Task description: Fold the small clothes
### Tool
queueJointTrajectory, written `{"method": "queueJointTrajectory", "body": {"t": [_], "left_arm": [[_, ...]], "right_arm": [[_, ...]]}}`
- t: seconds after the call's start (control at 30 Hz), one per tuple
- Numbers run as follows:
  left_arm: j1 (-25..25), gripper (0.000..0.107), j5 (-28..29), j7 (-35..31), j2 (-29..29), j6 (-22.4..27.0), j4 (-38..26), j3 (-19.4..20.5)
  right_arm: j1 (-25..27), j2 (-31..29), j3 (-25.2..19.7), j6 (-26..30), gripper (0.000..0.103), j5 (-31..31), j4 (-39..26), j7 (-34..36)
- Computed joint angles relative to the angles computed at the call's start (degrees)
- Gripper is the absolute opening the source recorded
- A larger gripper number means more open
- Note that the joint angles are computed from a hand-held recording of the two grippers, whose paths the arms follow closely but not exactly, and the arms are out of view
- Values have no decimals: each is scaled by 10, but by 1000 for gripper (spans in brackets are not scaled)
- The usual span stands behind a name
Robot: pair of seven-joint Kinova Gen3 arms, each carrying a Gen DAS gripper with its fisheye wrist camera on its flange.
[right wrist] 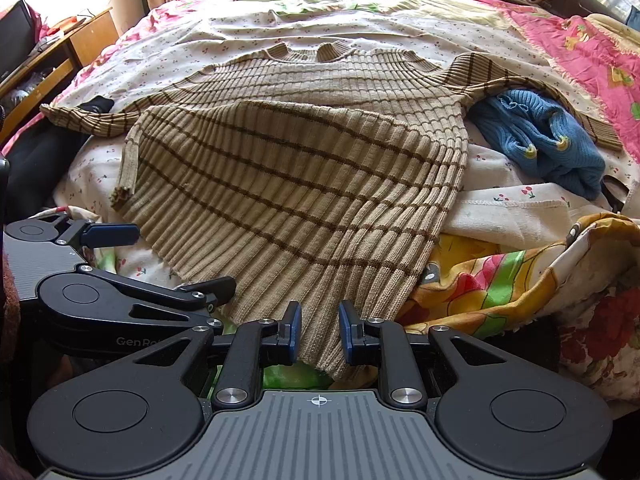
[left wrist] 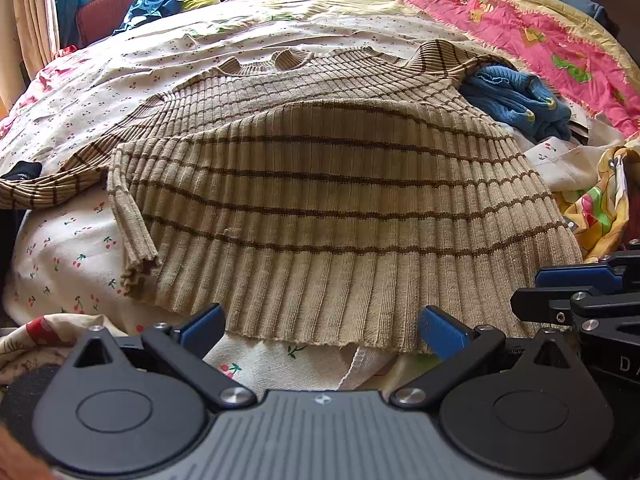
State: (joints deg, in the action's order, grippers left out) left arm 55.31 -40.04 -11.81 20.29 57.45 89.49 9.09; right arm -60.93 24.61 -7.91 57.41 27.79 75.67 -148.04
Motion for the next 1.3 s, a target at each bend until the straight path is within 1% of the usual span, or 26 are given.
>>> {"method": "queueJointTrajectory", "body": {"t": [0.83,0.9,0.97,1.3], "left_arm": [[-4,103,7,-3,1,-3,1,1],[-5,103,8,-5,1,-3,0,1],[-5,103,10,-7,1,-3,-1,0],[-6,103,5,1,-5,0,3,-3]], "right_arm": [[-2,4,1,0,21,3,-4,8],[-2,4,1,0,22,1,-5,9],[1,4,1,-3,26,-1,-3,11],[-4,1,4,-8,26,12,-1,13]]}}
